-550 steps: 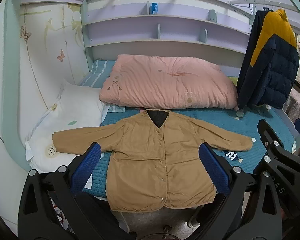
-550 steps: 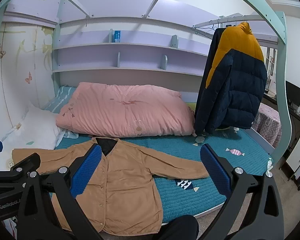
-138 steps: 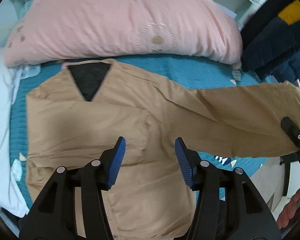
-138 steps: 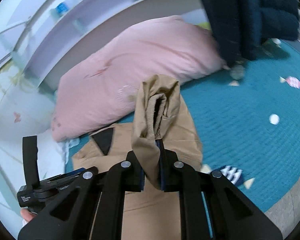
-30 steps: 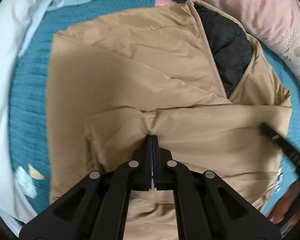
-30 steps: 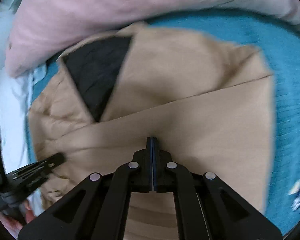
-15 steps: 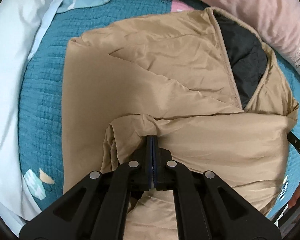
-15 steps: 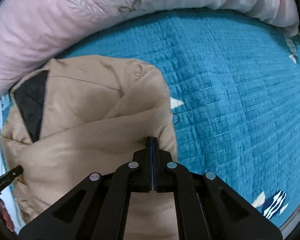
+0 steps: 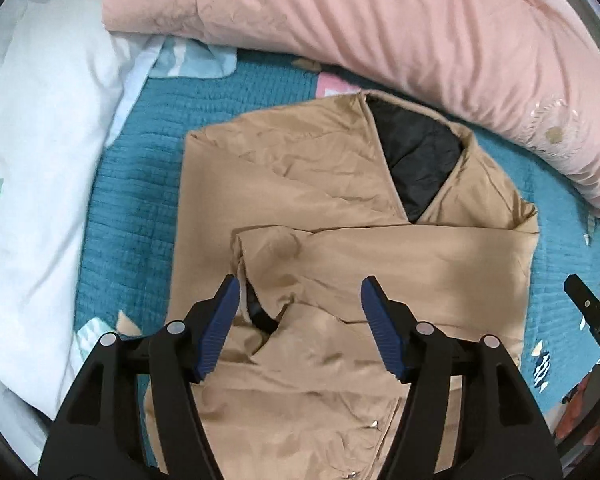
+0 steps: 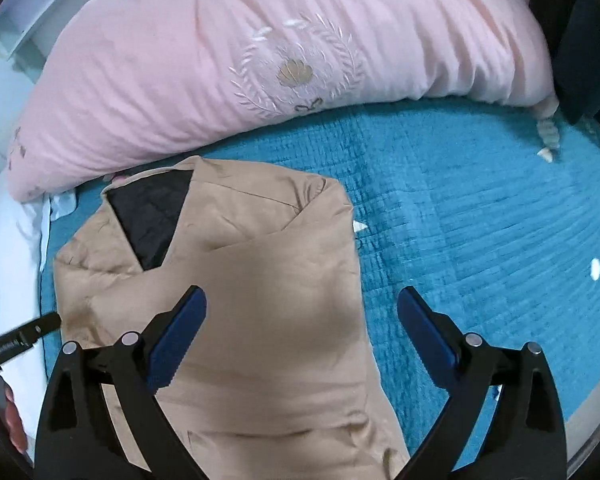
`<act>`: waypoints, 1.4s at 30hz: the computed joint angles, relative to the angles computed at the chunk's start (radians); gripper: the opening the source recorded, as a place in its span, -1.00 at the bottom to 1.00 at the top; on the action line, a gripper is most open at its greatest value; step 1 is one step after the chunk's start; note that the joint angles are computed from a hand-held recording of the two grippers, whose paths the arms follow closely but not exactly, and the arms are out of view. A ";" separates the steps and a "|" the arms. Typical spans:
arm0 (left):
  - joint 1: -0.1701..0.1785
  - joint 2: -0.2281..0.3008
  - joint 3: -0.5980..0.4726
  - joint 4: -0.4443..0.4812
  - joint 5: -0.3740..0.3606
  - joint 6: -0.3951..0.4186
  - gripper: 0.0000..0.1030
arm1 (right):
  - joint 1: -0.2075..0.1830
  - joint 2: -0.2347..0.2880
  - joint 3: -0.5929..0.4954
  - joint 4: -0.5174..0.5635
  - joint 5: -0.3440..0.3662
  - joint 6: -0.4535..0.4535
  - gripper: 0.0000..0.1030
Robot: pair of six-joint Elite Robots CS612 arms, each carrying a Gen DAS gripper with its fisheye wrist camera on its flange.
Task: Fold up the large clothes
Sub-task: 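Open the right tool and lift it away from the folded side, then close the left tool on the jacket hem while the right tool grips the hem too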
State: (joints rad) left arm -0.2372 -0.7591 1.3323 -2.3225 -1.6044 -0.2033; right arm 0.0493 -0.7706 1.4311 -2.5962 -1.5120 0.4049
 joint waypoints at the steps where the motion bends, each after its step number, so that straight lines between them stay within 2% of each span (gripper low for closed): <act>1: 0.000 -0.007 0.006 -0.004 0.001 -0.001 0.25 | -0.003 -0.016 0.018 -0.008 0.002 -0.004 0.80; 3: 0.006 -0.025 0.024 -0.008 -0.008 -0.006 0.25 | -0.003 -0.032 0.037 -0.021 0.004 -0.002 0.80; 6: 0.012 -0.017 0.015 -0.011 -0.013 -0.011 0.25 | -0.006 -0.042 0.036 -0.015 0.003 -0.006 0.80; 13: 0.030 0.015 -0.046 0.034 -0.018 -0.014 0.25 | -0.016 -0.014 -0.027 0.020 0.005 -0.011 0.80; 18: 0.057 0.071 -0.131 0.093 -0.084 0.006 0.25 | -0.029 0.025 -0.093 0.077 0.022 -0.034 0.80; 27: 0.089 0.199 -0.325 0.230 -0.096 0.010 0.25 | -0.059 0.139 -0.250 0.236 0.115 -0.041 0.80; 29: 0.090 0.237 -0.383 0.283 -0.071 0.011 0.25 | -0.062 0.161 -0.277 0.267 0.144 -0.065 0.80; 33: 0.097 0.278 -0.429 0.283 -0.074 0.005 0.25 | -0.059 0.207 -0.331 0.328 0.132 -0.097 0.79; 34: 0.100 0.289 -0.439 0.280 -0.077 -0.008 0.25 | -0.059 0.217 -0.337 0.330 0.140 -0.104 0.76; 35: 0.103 0.301 -0.453 0.293 -0.086 -0.025 0.23 | -0.059 0.226 -0.341 0.327 0.148 -0.108 0.56; 37: 0.112 0.323 -0.478 0.339 -0.137 -0.056 -0.08 | -0.053 0.247 -0.370 0.380 0.119 -0.107 0.33; 38: 0.114 0.320 -0.464 0.317 -0.141 -0.079 -0.16 | -0.049 0.254 -0.383 0.405 0.096 -0.104 0.15; 40: 0.111 0.305 -0.434 0.274 -0.122 -0.065 -0.36 | -0.046 0.260 -0.385 0.412 0.075 -0.091 -0.03; 42: 0.108 0.295 -0.420 0.264 -0.109 -0.048 -0.53 | -0.046 0.254 -0.368 0.384 0.073 -0.081 -0.34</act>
